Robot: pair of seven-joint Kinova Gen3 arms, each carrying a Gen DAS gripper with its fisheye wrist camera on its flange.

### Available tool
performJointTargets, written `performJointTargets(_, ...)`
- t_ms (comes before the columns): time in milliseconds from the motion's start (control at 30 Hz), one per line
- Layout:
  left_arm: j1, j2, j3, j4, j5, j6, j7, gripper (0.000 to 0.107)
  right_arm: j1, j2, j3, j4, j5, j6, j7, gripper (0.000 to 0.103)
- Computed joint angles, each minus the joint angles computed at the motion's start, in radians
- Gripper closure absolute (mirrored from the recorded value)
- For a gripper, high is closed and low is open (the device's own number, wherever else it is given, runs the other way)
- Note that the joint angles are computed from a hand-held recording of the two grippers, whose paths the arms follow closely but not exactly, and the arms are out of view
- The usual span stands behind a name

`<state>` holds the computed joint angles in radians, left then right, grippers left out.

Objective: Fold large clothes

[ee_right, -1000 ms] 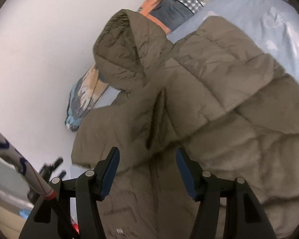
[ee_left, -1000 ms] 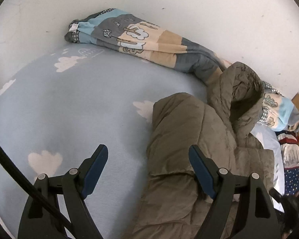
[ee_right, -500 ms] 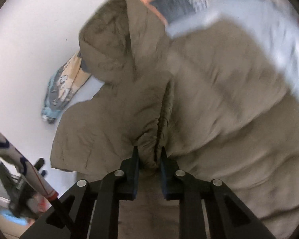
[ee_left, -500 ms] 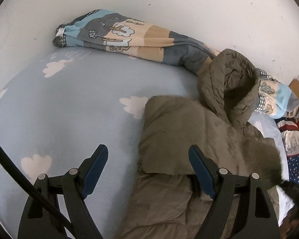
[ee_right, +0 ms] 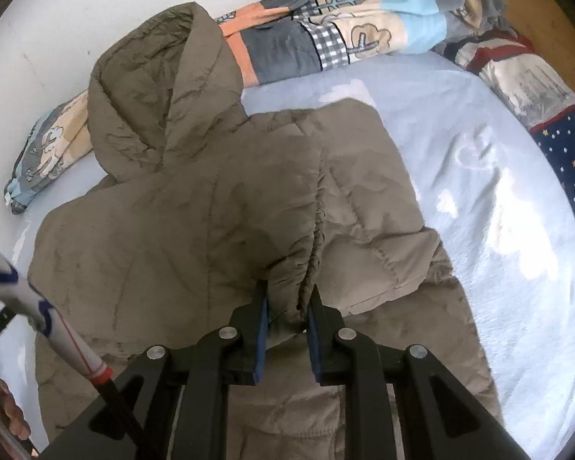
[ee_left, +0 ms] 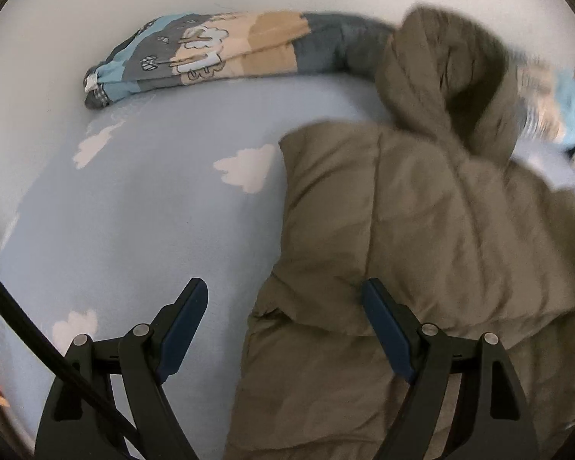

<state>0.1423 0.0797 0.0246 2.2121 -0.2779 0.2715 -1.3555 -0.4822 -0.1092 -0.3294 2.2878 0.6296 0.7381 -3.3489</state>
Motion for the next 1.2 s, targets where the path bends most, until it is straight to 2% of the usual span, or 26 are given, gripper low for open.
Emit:
performJointTargets(67,0.093,0.011,-0.075,-0.007,-0.065,0.014,0.056,0.025,0.013,-0.011,-0.008,0.016,-0.004,-0.013,-0.008,0.076)
performJointTargets(133,0.171,-0.012,-0.152,-0.002,-0.066,0.006,0.054,0.025,0.052,-0.029,-0.036,0.009,-0.037,0.002,0.021,0.063)
performJointTargets(200,0.18,-0.071,-0.168,0.019,-0.002,-0.025,-0.001,0.025,0.057,-0.075,-0.06,-0.001,-0.055,0.04,0.018,0.062)
performJointTargets(267,0.225,-0.119,-0.217,0.043,0.08,-0.063,-0.076,0.025,0.07,-0.106,-0.119,-0.025,-0.052,0.114,-0.011,0.06)
performJointTargets(333,0.268,-0.144,-0.241,0.056,0.156,-0.077,-0.153,0.025,0.091,-0.122,-0.198,-0.054,-0.02,0.195,-0.047,0.059)
performJointTargets(400,0.322,-0.144,-0.262,0.064,0.18,-0.077,-0.178,0.025,0.057,-0.108,-0.208,-0.084,0.024,0.227,-0.052,0.057)
performJointTargets(467,0.314,-0.122,-0.215,0.065,0.14,-0.069,-0.138,0.025,0.032,-0.074,-0.181,-0.106,0.043,0.208,-0.029,0.057)
performJointTargets(567,0.21,-0.083,-0.077,0.073,0.022,-0.085,-0.016,0.025,0.004,0.003,-0.144,-0.123,0.076,0.152,-0.013,0.057)
performJointTargets(633,0.152,-0.061,0.0,0.068,-0.048,-0.074,0.066,0.025,-0.014,0.084,-0.127,-0.148,0.092,0.163,-0.014,0.057)
performJointTargets(733,0.151,-0.012,0.013,0.042,-0.06,-0.039,0.094,0.025,-0.082,0.153,-0.042,-0.156,0.077,0.155,0.003,0.057)
performJointTargets(800,0.182,0.021,-0.026,0.022,0.007,-0.024,0.031,0.025,-0.112,0.182,-0.008,-0.141,0.092,0.136,-0.021,0.057)
performJointTargets(900,0.307,0.028,-0.165,0.014,0.095,-0.023,-0.068,0.024,-0.177,0.2,0.082,-0.132,0.071,0.094,0.006,0.056)
performJointTargets(933,0.338,0.017,-0.204,0.015,0.13,-0.019,-0.108,0.024,-0.202,0.193,0.118,-0.127,0.059,0.08,0.024,0.056)
performJointTargets(1000,0.348,-0.022,-0.227,0.024,0.211,-0.015,-0.19,0.024,-0.204,0.123,0.15,-0.092,0.028,0.018,0.056,0.056)
performJointTargets(1067,0.317,-0.072,-0.213,0.036,0.292,-0.005,-0.271,0.024,-0.18,0.031,0.108,-0.058,0.019,-0.001,0.023,0.056)
performJointTargets(1100,0.327,-0.098,-0.233,0.043,0.329,0.0,-0.312,0.024,-0.18,-0.016,0.081,-0.045,0.011,0.013,-0.017,0.056)
performJointTargets(1133,0.318,-0.136,-0.24,0.056,0.366,0.003,-0.352,0.024,-0.197,-0.062,0.059,-0.033,0.018,0.036,-0.057,0.056)
performJointTargets(1200,0.246,-0.183,-0.199,0.071,0.43,0.022,-0.434,0.024,-0.243,-0.155,-0.007,-0.004,0.002,0.116,-0.137,0.053)
